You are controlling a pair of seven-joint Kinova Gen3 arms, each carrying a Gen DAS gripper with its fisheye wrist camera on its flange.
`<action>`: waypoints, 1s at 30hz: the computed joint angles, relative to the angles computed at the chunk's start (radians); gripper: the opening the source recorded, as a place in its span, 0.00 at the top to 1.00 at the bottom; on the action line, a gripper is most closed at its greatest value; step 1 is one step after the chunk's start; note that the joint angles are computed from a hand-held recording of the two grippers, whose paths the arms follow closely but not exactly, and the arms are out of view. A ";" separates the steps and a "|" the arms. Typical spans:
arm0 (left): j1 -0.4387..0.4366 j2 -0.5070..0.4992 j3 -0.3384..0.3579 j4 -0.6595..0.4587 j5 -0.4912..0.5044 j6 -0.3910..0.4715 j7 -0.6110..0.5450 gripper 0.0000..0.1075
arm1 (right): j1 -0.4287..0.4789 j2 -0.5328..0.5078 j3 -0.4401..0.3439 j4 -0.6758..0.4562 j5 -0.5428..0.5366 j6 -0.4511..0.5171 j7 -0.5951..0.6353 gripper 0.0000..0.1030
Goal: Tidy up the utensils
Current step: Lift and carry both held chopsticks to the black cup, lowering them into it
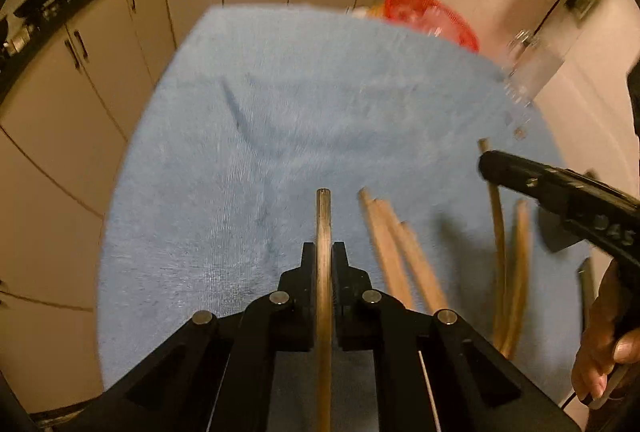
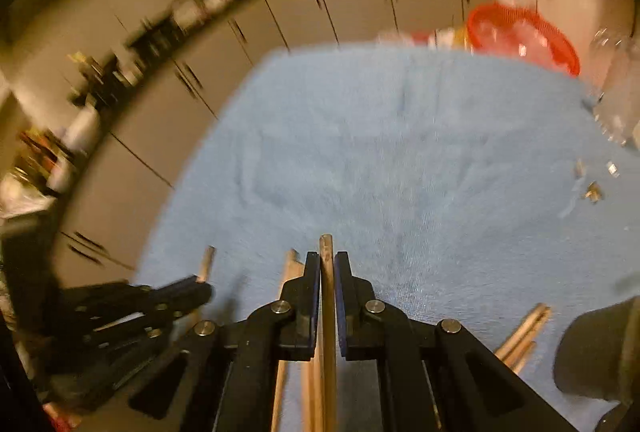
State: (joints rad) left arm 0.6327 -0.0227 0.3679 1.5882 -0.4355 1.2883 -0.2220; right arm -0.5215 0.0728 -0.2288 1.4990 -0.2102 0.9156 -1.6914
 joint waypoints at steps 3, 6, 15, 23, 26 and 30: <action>0.029 0.008 0.097 -0.064 -0.122 0.118 0.104 0.93 | 0.055 -0.130 -0.001 0.094 -0.082 -0.113 0.081 0.93; 0.154 0.048 0.098 -0.127 -0.244 0.226 0.192 0.93 | 0.063 -0.220 0.001 0.178 -0.169 -0.215 0.146 0.93; 0.383 0.178 0.074 -0.297 -0.452 0.492 0.243 0.93 | -0.013 -0.421 0.099 0.309 -0.200 -0.305 0.192 0.93; 0.483 0.214 -0.011 -0.348 -0.468 0.552 0.215 0.93 | -0.048 -0.454 0.148 0.331 -0.222 -0.297 0.221 0.93; 0.506 0.222 -0.030 -0.361 -0.474 0.567 0.205 0.93 | -0.061 -0.465 0.167 0.334 -0.219 -0.292 0.222 0.93; 0.523 0.224 -0.042 -0.365 -0.482 0.571 0.199 0.93 | -0.050 -0.467 0.174 0.335 -0.248 -0.287 0.242 0.93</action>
State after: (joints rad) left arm 1.1556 0.2017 0.3263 1.2232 -0.9174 1.8594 -0.0234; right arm -0.5711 -0.3937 -0.0547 1.8335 -0.4580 0.6287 -1.4493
